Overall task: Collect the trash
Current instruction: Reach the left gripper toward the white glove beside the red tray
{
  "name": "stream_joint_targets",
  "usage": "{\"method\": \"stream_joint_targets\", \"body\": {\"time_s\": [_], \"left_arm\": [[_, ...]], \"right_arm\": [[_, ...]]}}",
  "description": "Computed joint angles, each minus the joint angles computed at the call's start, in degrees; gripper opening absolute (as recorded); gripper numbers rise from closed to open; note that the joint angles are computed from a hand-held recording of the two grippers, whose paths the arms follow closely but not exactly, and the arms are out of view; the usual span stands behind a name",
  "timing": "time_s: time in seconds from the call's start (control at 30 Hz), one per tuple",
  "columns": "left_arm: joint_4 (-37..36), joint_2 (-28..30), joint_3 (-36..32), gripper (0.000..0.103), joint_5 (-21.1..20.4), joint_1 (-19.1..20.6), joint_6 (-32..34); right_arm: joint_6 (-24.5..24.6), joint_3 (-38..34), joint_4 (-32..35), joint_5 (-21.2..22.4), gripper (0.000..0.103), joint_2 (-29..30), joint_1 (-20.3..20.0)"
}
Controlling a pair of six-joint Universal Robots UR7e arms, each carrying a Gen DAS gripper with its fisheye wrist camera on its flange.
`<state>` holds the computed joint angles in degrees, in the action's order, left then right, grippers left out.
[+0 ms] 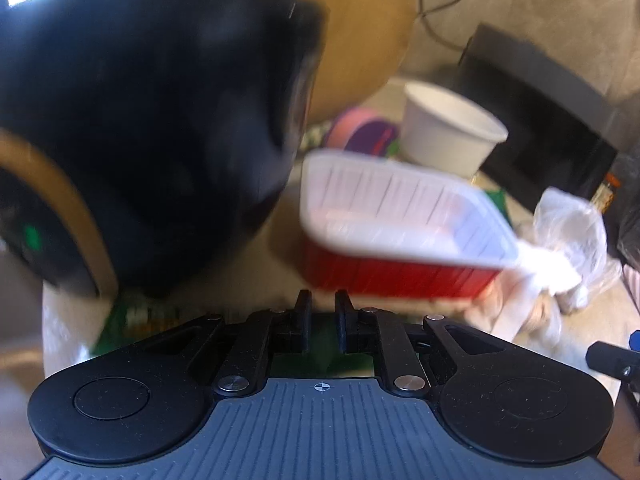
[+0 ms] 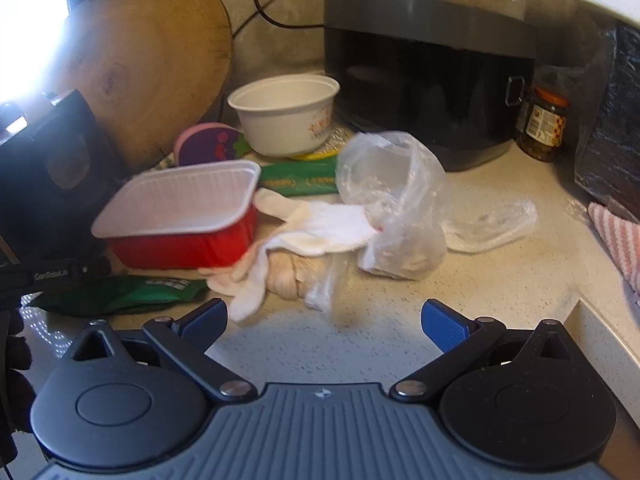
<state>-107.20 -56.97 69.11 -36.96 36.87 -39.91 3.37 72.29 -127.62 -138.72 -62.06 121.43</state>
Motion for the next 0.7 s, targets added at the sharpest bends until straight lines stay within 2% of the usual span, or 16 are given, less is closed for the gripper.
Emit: {"method": "stream_joint_targets", "body": {"time_s": [0.1, 0.2, 0.37, 0.47, 0.57, 0.63, 0.7], "left_arm": [[1.8, -1.1, 1.7, 0.015, -0.5, -1.1, -3.5], [6.1, -1.5, 2.1, 0.015, -1.7, -3.1, -11.1], [14.5, -2.6, 3.5, 0.015, -3.1, -7.9, -27.2], [22.3, -2.2, 2.2, 0.015, -1.1, -10.5, -34.8], [28.6, -2.4, 0.7, 0.015, 1.2, -12.2, -41.6], [32.5, -3.0, 0.6, 0.015, 3.4, -13.1, -44.7], [35.3, -3.4, -0.1, 0.015, 3.9, -13.3, -47.2]], "right_arm": [[0.6, 1.6, 1.4, 1.2, 0.103, -2.2, -1.1], [-1.8, 4.1, 0.0, 3.7, 0.103, -5.0, -2.4], [-8.0, 6.7, -0.5, 12.9, 0.103, -9.5, -5.3], [-13.7, 8.4, -3.4, 17.3, 0.103, -11.0, -6.5], [-15.2, 7.3, -1.8, 21.0, 0.103, -10.2, -7.2], [-17.1, 5.5, -0.4, 25.4, 0.103, -8.6, -7.4], [-20.0, 3.0, 0.9, 29.7, 0.103, -6.2, -7.1]]}}
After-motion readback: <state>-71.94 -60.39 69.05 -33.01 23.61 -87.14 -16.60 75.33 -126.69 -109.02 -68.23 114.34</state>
